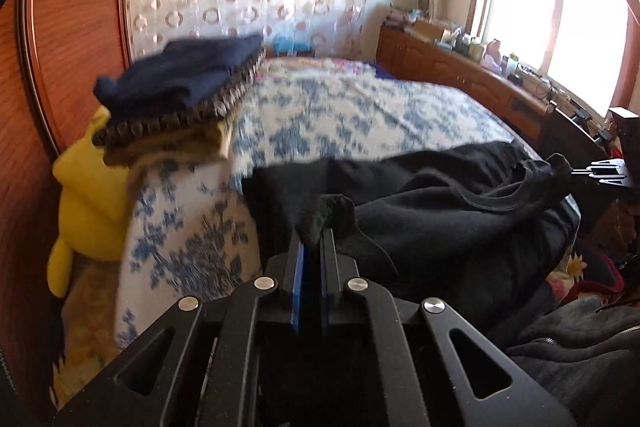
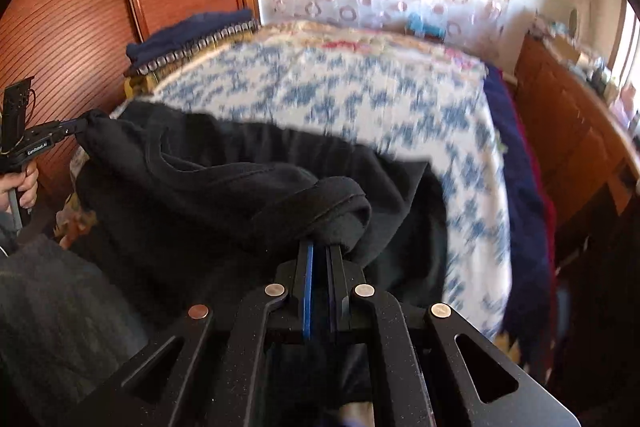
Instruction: Fold small clothes
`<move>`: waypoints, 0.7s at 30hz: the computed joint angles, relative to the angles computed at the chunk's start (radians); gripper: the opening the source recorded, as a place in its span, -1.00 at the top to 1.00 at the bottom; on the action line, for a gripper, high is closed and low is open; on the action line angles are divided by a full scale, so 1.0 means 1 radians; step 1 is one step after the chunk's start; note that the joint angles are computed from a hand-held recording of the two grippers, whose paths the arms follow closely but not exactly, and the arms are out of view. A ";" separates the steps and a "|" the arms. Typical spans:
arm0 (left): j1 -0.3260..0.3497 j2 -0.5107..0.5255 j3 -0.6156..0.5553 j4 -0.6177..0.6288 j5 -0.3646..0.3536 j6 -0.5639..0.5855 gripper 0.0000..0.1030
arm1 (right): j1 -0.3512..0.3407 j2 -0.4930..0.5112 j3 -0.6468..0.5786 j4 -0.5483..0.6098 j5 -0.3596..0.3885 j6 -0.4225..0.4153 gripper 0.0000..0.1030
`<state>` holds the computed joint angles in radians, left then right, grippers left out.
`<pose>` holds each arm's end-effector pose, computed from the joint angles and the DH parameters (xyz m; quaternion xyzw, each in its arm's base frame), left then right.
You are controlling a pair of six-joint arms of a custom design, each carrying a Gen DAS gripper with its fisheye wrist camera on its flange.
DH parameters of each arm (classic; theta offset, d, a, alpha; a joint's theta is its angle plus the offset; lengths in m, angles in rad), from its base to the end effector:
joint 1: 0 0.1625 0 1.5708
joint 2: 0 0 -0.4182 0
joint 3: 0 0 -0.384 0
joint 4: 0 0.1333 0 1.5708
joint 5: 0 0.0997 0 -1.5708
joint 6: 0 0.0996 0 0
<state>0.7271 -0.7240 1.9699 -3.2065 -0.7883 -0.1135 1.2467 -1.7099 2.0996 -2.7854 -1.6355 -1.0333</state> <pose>-0.2793 -0.5209 0.0482 0.2548 0.8735 -0.3312 0.2496 -0.0192 -0.4555 0.4366 0.3058 -0.8632 0.2933 0.2746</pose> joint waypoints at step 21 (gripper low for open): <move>0.001 -0.007 -0.007 -0.036 0.011 0.035 -0.58 | 0.049 -0.022 -0.004 -0.087 -0.044 -0.002 0.15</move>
<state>0.7280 -0.7313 1.9633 -3.2428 -0.7769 -0.0790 1.2957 -1.7322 2.0957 -2.8724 -1.6790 -1.0350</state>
